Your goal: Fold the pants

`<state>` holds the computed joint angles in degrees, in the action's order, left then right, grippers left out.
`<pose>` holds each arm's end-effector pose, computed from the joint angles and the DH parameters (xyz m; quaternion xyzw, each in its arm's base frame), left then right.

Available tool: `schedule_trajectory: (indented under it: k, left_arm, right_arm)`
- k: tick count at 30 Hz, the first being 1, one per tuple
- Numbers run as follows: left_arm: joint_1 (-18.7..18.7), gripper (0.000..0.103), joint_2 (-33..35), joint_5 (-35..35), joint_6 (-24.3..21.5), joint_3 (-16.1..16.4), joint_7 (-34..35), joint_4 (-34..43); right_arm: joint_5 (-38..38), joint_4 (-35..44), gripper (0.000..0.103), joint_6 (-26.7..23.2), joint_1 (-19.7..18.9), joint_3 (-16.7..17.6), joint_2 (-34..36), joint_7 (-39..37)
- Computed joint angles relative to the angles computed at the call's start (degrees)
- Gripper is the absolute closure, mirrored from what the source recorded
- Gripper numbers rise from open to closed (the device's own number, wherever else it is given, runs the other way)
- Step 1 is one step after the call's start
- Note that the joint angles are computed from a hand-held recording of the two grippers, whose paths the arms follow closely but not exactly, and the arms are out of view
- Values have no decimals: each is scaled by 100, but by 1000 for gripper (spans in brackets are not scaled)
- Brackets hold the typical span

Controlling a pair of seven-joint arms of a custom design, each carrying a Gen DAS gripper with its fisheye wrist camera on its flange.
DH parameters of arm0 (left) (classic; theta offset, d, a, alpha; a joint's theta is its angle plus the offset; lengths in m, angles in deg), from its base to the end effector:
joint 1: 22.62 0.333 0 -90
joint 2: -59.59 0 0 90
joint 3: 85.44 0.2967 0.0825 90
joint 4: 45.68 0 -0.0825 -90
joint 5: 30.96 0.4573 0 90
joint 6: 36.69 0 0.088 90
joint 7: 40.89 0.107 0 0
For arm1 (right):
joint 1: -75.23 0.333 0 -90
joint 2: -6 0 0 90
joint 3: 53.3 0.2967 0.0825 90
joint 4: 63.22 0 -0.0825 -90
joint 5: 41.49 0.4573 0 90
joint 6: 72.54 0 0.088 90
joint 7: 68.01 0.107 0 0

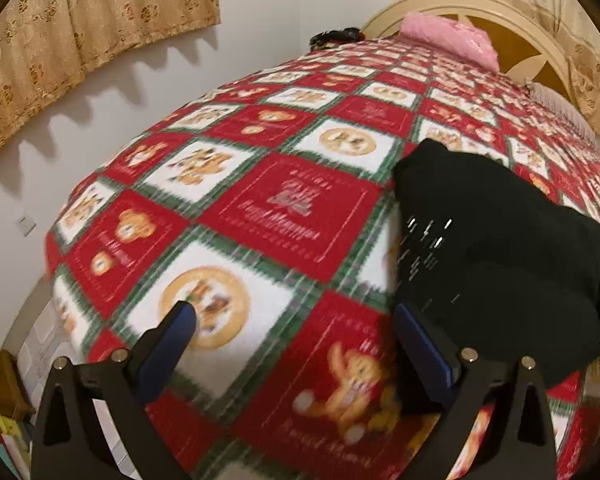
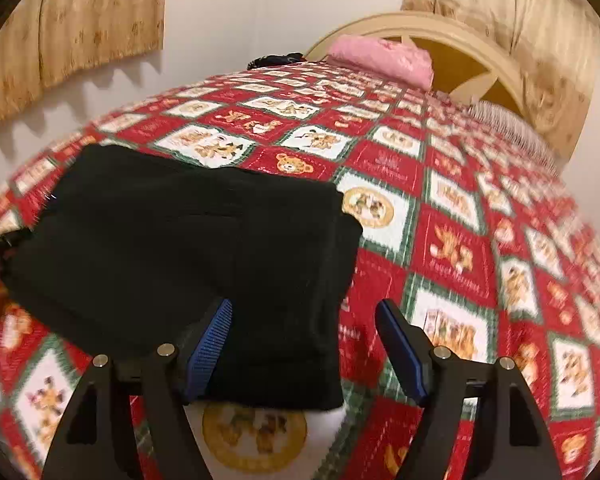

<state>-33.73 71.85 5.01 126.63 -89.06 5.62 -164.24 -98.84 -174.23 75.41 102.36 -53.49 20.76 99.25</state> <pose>0.6389 -0.1997 0.3189 -0.6561 0.6866 -0.2134 0.2291 0.6098 0.3268 0.3260 -0.6216 0.6908 -0.3051 0.2079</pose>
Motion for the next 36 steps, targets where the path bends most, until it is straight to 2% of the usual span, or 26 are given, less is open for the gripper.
schedule_trajectory:
  k: [2,4,5,7,8,9,10,11,13,14,16,19,20,23,24,27,29,31,36]
  left_arm:
    - [-9,1,-187,158,16,63,-153,-185]
    - [18,1,-386,418,164,101,-429,-388]
    - [43,1,-433,504,190,83,-516,-419]
    - [58,1,-495,865,325,82,-831,-432]
    - [41,1,-476,1141,430,92,-1042,-370]
    - [14,1,-472,1410,509,98,-1240,-322]
    - [0,1,-446,1566,531,77,-1345,-260]
    - [-18,1,-401,1654,563,35,-1367,-186]
    - [-74,1,-293,1753,655,-21,-1378,-55]
    - [-150,1,-205,1884,706,-14,-1481,36]
    - [-259,1,-69,1991,780,14,-1558,153]
    - [-415,1,167,1866,493,12,-1423,336]
    - [-417,1,240,1726,438,-11,-1307,362]
    - [-489,1,268,1725,845,185,-1646,236]
    - [-402,0,295,1427,909,119,-1487,215]
    - [-442,0,319,961,992,146,-1301,166]
    - [-754,0,322,1268,1018,461,-1638,182]
    - [-919,0,325,1584,1041,637,-1943,198]
    - [-765,0,361,1313,1402,565,-1912,89]
  right_arm:
    - [-177,-266,28,200,3,-46,-223,363]
    - [-722,-572,28,212,47,-54,-536,1075]
    - [-959,-631,28,-38,61,19,-631,1339]
    - [-1466,-655,28,-998,187,202,-774,1776]
    - [-1583,-655,28,-1144,165,283,-795,1873]
    - [-1762,-686,28,-1079,128,337,-845,2037]
    - [-2004,-731,35,-794,68,367,-898,2262]
    - [-2196,-733,53,-546,11,397,-908,2378]
    - [-2151,-598,74,-256,-65,472,-786,2091]
    - [-2086,-569,78,-79,-99,477,-742,1976]
    - [-1913,-456,79,430,-173,448,-565,1770]
    - [-1263,-380,79,404,-169,404,-348,1306]
    - [-803,-393,80,507,-240,379,-252,1082]
    - [-903,-631,81,1139,-233,128,-352,1567]
    - [-924,-622,81,1128,-203,111,-340,1599]
    - [-947,-494,79,736,-68,137,-266,1430]
    - [-963,-499,79,636,-29,133,-278,1393]
    - [-1035,-550,79,750,-45,104,-309,1506]
    - [-1139,-579,78,864,-76,95,-315,1637]
